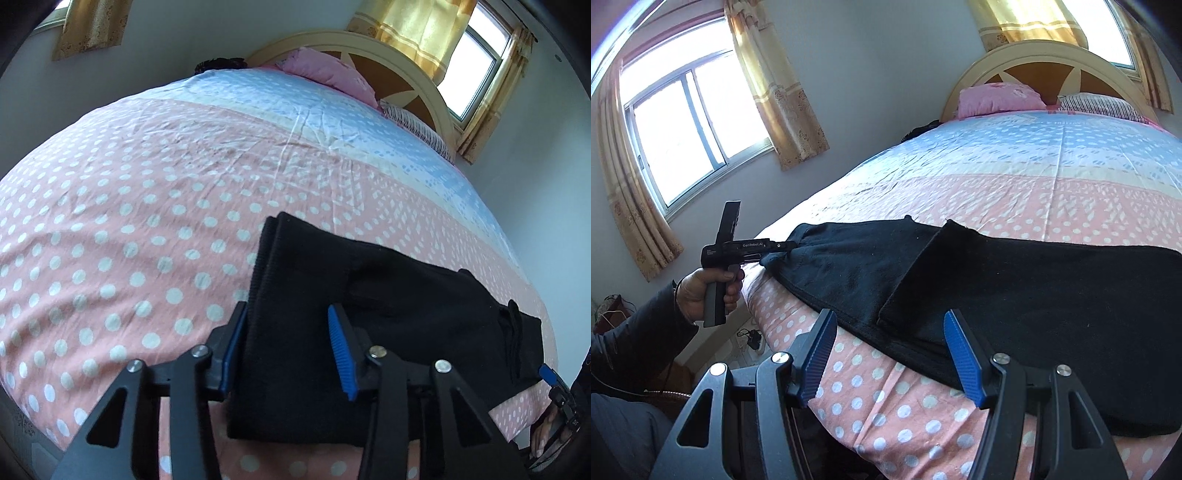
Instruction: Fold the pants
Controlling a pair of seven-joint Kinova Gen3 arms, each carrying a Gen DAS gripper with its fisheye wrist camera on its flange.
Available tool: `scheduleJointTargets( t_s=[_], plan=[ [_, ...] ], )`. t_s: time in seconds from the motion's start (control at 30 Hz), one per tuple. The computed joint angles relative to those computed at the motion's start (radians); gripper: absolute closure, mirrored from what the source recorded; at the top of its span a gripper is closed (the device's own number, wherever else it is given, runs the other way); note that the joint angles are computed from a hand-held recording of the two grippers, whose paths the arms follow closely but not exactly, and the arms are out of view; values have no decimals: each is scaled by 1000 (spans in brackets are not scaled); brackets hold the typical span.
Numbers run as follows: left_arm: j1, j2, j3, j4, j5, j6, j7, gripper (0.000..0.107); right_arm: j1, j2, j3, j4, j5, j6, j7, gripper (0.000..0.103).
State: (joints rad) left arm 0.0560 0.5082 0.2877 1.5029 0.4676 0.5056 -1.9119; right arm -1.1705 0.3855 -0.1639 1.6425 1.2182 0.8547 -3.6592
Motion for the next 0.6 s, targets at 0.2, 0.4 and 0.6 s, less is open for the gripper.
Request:
scheduleJointTargets(
  t_s=[0.2, 0.4, 0.6],
  plan=[
    [72, -5, -55, 5, -90, -55, 63, 52, -10, -7, -5, 1, 17, 26, -6, 41],
    [-17, 21, 28, -31, -47, 17, 6, 82, -21, -9, -12, -8, 26, 52, -3, 41],
    [-52, -13, 48, -13, 52, 45, -69, 93, -29, -22, -19, -5, 38, 96, -14, 41]
  ],
)
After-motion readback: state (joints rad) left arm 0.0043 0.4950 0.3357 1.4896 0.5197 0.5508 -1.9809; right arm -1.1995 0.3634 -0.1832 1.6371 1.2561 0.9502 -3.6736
